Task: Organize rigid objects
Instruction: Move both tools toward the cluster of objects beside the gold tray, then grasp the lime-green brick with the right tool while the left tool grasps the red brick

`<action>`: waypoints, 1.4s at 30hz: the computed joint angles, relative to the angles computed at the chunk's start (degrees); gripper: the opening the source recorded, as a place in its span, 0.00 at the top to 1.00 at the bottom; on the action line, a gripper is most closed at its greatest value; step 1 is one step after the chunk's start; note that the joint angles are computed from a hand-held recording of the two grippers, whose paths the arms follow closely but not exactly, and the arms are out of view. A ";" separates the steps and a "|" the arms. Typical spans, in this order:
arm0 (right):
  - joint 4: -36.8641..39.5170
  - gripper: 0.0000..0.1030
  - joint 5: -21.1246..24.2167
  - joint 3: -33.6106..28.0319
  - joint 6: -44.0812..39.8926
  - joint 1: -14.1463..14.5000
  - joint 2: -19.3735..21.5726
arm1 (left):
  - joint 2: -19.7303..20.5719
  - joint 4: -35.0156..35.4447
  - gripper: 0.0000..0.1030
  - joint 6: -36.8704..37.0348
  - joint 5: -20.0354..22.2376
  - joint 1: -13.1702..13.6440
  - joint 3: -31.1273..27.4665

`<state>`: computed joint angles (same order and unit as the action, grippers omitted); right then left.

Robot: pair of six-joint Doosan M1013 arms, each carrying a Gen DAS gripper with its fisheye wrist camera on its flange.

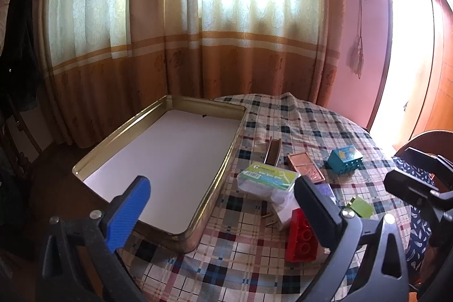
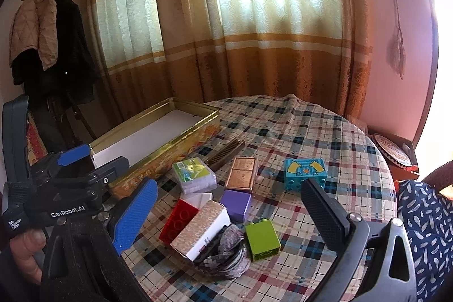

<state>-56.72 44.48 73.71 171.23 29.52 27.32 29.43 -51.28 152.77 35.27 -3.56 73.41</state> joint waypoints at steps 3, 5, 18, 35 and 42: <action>0.87 0.01 0.90 0.17 -0.05 -0.46 0.12 | 0.16 0.97 0.00 -0.49 0.00 -0.15 0.00; 1.18 0.01 1.56 0.43 -0.25 -0.73 0.20 | 0.31 2.01 0.00 -0.74 0.00 -0.34 0.02; 6.61 0.01 6.60 3.07 -3.97 -2.95 0.15 | 0.69 9.53 0.00 1.56 3.02 -2.25 1.15; 19.12 0.28 -1.20 3.82 -17.18 -4.39 -0.32 | 1.63 10.34 0.00 3.05 8.86 -2.96 0.74; 19.70 0.31 0.34 3.48 -17.63 -4.68 -0.18 | 1.80 10.24 0.00 3.43 9.69 -3.05 0.58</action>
